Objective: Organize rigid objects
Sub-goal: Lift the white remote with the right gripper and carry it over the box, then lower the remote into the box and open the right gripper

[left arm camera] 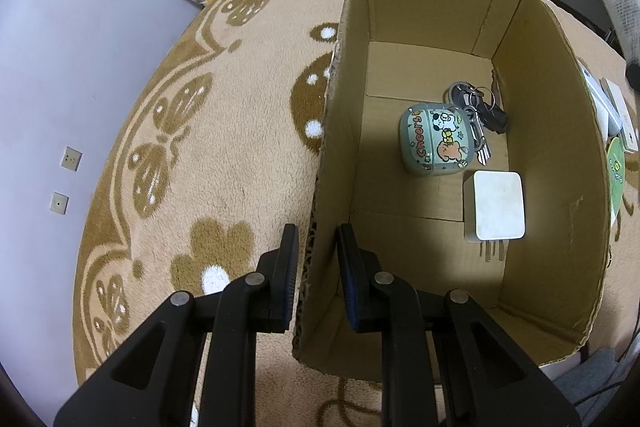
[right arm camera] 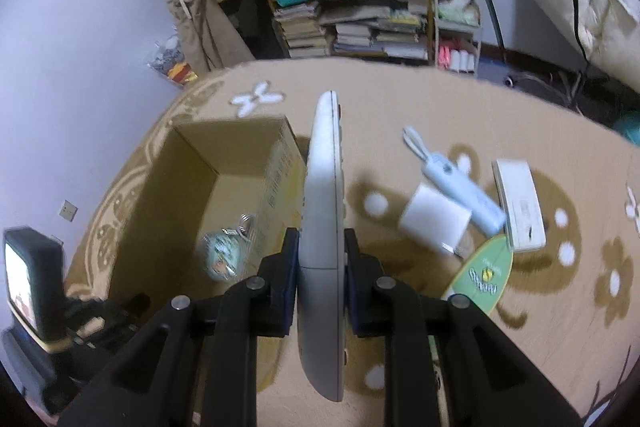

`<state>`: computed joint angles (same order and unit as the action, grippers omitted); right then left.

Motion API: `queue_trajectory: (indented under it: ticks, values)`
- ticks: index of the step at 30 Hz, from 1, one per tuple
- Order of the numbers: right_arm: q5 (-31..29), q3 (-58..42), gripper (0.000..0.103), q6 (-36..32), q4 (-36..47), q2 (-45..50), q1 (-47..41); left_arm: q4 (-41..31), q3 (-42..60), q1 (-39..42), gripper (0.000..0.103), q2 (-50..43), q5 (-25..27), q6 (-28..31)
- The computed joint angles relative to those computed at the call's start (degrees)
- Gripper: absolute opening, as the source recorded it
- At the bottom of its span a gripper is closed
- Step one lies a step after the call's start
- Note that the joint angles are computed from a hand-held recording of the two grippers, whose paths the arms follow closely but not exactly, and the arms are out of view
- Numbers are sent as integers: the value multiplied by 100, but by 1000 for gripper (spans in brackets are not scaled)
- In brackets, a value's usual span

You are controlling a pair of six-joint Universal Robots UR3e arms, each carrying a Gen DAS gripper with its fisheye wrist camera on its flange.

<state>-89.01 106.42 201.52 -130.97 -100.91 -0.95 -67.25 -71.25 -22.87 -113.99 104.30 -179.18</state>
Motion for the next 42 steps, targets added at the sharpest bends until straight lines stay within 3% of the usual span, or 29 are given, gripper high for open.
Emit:
queue_trajectory:
  ticks: [16,23,32,42]
  values:
    - [-138,-1586,22,162,74,1287,773,-65,78,36,20,-15,-73,-25]
    - [-22,-1693,22,429,-271,1800,955,-46,15,99,20,38,-190,-44]
    - [-294,-2183,22,295,-41,2527,1120,-18,-46,167,20,62,-284,-31]
    - [-408,-2327,22,174,191,2706,1142,-47,-29,209,19,46,-382,-67]
